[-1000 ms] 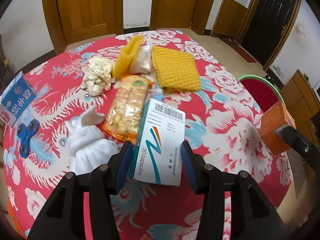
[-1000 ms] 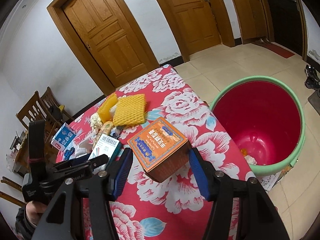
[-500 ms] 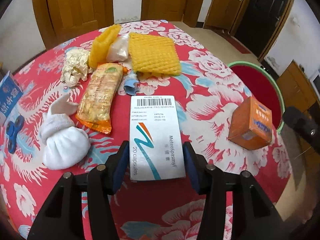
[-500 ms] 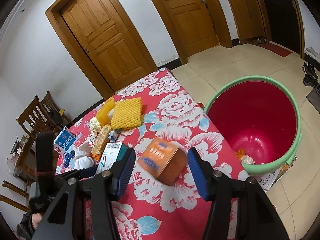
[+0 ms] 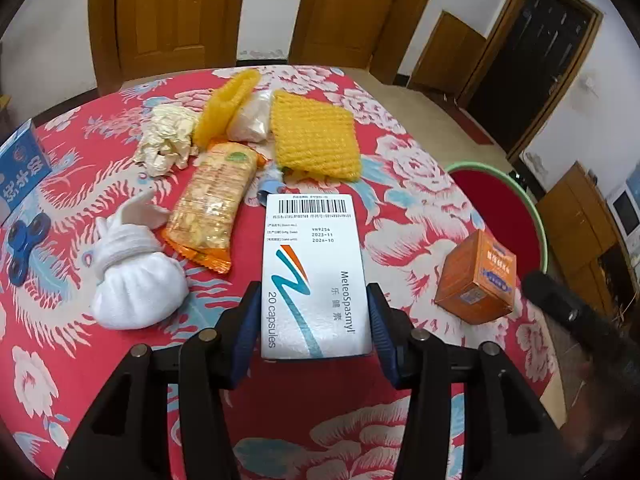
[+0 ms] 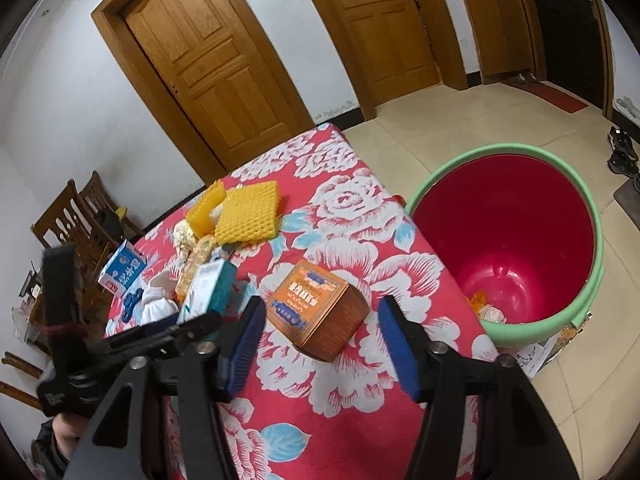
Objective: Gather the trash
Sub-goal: 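Carry both boxes over the red bucket and open both tools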
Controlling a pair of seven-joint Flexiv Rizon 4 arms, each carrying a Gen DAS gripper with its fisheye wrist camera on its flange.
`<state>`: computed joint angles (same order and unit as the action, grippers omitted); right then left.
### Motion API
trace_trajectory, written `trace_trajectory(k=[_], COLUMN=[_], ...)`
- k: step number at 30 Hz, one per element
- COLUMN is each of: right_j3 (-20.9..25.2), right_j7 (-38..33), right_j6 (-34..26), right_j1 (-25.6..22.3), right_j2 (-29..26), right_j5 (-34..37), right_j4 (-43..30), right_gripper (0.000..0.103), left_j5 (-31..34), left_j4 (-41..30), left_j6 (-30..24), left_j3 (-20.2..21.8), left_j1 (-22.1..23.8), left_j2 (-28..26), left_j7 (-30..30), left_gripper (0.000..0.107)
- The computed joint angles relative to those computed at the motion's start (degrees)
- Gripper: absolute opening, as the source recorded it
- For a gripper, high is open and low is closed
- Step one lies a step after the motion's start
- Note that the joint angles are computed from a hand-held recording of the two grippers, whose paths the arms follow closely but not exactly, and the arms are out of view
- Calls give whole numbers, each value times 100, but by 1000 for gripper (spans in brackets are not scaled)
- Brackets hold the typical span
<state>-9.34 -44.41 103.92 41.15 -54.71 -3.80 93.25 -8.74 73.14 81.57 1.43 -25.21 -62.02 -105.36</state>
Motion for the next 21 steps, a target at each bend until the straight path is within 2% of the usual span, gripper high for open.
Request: trace_trajectory(k=[2,12,15,21], right_j3=[86,51,112,19], right_j7=[-10,136,194,306], right_j6=[-134,-697,-812,-671], right_j1=[-68,-98,-168,-135], right_j2=[-37,-353,-414,-420], right_j5=[-86,-529,-648,-679], right_j4=[-96,-627,-719,-647], right_gripper=[82,82,73,70], left_j5=[-14,-107,-127,-142], left_j4=[89,287,273,187], left_j6=[106,443,415,396], left_j3=[-41,-22,-16,-61], left_j1=[32,39,32,35], left_j2=[42,141,135,92], left_j7=[-30,-24,1,86], left_gripper=[52,52,52,52])
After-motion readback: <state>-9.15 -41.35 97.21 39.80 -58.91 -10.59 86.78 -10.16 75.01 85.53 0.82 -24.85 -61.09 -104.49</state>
